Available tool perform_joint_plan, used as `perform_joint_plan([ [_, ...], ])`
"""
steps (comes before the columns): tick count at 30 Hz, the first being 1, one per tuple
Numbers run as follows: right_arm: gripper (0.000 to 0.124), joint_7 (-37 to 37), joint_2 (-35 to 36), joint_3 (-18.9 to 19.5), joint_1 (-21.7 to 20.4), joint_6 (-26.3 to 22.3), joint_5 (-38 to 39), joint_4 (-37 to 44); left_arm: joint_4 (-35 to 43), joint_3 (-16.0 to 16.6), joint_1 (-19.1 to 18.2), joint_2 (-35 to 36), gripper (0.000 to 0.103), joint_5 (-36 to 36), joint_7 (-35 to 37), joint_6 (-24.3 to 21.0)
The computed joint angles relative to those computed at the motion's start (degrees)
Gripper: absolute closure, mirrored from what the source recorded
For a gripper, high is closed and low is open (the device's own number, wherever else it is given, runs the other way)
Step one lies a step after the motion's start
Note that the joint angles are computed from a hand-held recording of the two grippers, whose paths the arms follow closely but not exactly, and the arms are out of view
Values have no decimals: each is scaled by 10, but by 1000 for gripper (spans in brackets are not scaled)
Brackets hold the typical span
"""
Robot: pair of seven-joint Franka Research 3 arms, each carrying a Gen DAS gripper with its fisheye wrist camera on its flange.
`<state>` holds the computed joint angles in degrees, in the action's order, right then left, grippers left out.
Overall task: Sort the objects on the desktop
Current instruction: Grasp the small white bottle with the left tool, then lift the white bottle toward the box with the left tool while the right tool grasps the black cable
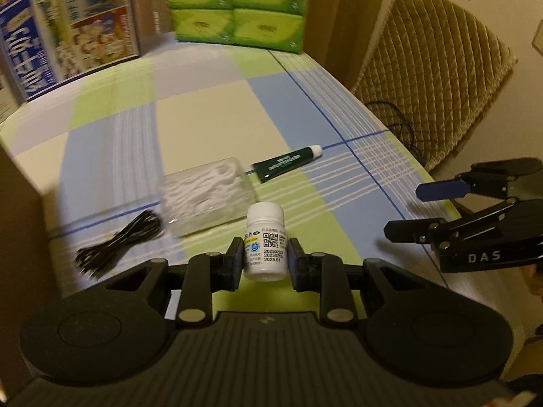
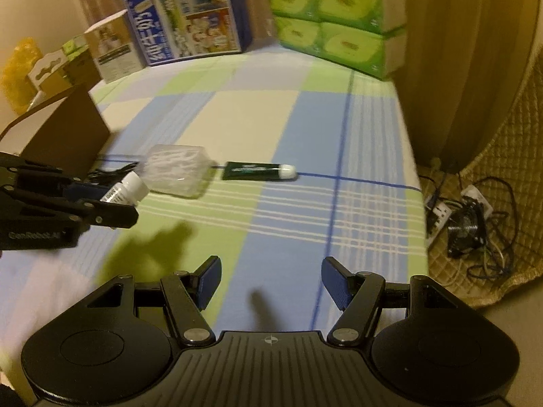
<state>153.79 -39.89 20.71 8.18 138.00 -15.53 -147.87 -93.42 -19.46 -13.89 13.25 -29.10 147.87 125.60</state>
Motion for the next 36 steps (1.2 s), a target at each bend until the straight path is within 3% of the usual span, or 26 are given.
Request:
perform_joint_plan([
  [11, 60, -7, 78, 13, 10, 56, -18, 63, -44, 49, 45, -81, 81, -56, -2, -16],
  [20, 60, -8, 173, 12, 20, 99, -74, 136, -31, 84, 74, -101, 81, -79, -6, -12],
  [28, 60, -41, 247, -25, 45, 149, -124, 178, 2, 95, 99, -85, 81, -76, -29, 0],
  [36, 60, -182, 315, -86, 70, 216, -118, 206, 21, 102, 125, -60, 81, -27, -104, 36],
])
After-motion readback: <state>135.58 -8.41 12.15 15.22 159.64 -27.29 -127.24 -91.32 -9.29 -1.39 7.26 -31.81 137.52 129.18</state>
